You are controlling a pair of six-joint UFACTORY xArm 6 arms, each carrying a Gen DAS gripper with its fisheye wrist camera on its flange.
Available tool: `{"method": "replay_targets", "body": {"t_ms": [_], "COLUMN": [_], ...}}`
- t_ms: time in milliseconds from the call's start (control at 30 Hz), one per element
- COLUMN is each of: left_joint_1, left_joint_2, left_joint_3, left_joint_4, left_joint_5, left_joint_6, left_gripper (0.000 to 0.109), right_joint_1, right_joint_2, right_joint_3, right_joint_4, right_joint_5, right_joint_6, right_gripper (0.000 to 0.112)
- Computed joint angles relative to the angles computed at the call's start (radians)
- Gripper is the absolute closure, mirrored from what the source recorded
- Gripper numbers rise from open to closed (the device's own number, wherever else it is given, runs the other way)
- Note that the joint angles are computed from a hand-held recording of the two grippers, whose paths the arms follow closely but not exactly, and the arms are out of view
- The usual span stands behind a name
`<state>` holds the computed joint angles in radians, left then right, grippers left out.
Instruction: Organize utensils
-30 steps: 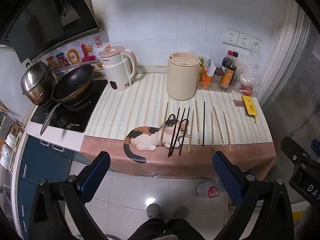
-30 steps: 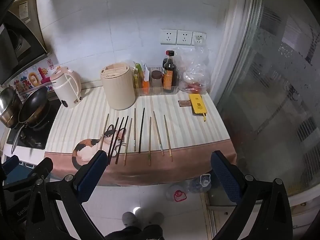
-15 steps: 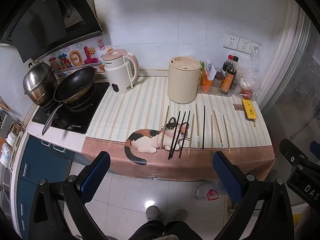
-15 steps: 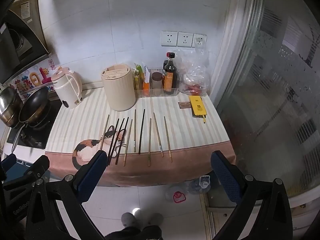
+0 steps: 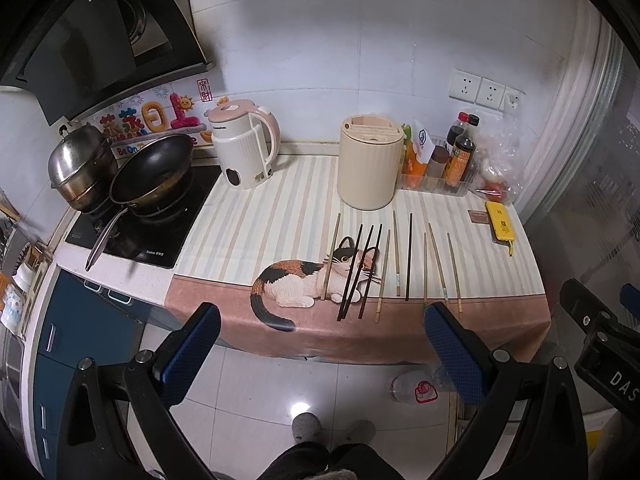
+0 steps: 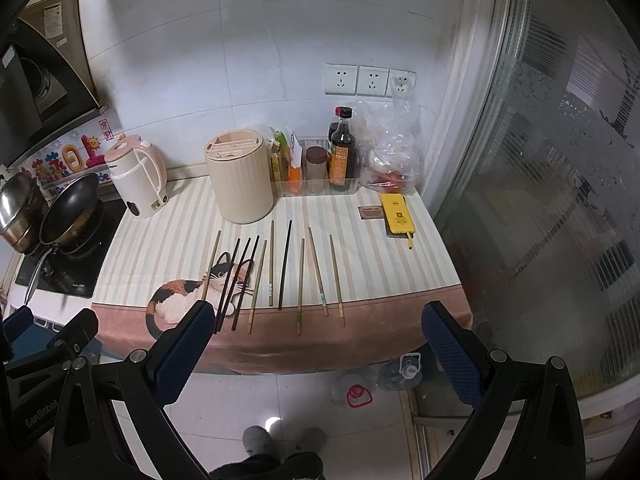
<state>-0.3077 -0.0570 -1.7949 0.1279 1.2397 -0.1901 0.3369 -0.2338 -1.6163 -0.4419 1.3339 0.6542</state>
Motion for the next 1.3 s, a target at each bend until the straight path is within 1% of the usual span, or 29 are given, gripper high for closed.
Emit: {"method": "replay_targets", "body": {"t_ms": [267, 300, 333, 467, 633, 667, 867, 900, 933, 1000, 1300], "left_joint_1": [0.017, 0.02, -0.005, -0.005, -0.001, -0.006, 0.004, 0.006, -0.006, -0.006, -0.002], "left_joint_2": [0.029, 0.028, 0.01, 0.007, 0.027, 0.01, 0.044, 0.041, 0.01, 0.001, 0.019], "left_joint_3": [-0.06, -0.058, -0.014, -0.008, -0.042, -0.011, -0.069, -0.062, -0.013, 0.003, -0.031], "left_joint_4": [-0.018, -0.02, 0.004, 0.005, 0.003, 0.006, -0.003, -0.003, 0.006, 0.006, 0.001], "left_joint_5": [0.027, 0.02, 0.008, 0.001, 0.016, 0.003, 0.029, 0.016, 0.01, -0.005, 0.005], "left_joint_6": [0.022, 0.026, -0.007, -0.008, -0.002, -0.008, 0.001, 0.002, -0.008, -0.009, -0.003], "left_gripper": [0.006, 0.006, 0.006, 0.006, 0.006, 0.006, 0.006, 0.006, 0.006, 0.006, 0.006], "right_joint_1": [-0.002, -0.002, -0.003, -0.003, -0.003, -0.002, -0.002, -0.003, 0.0, 0.001, 0.0], "right_joint_2": [0.005, 0.005, 0.003, 0.001, 0.009, 0.009, 0.006, 0.009, 0.005, 0.007, 0.007], "right_joint_3": [-0.009, -0.01, -0.006, -0.002, -0.017, -0.018, -0.01, -0.015, -0.009, -0.012, -0.01], "right_joint_4": [0.0, 0.001, 0.001, 0.001, 0.001, -0.001, -0.001, 0.001, -0.002, -0.004, -0.005], "right_joint_5": [0.003, 0.003, 0.001, -0.001, 0.007, 0.007, 0.003, 0.004, 0.003, 0.003, 0.002], "right_joint_6": [-0.005, -0.005, -0.005, -0.005, -0.02, -0.021, -0.022, -0.024, -0.019, -0.019, -0.018], "right_gripper": [0.009, 0.009, 0.009, 0.009, 0.009, 0.009, 0.009, 0.009, 0.009, 0.009, 0.009]}}
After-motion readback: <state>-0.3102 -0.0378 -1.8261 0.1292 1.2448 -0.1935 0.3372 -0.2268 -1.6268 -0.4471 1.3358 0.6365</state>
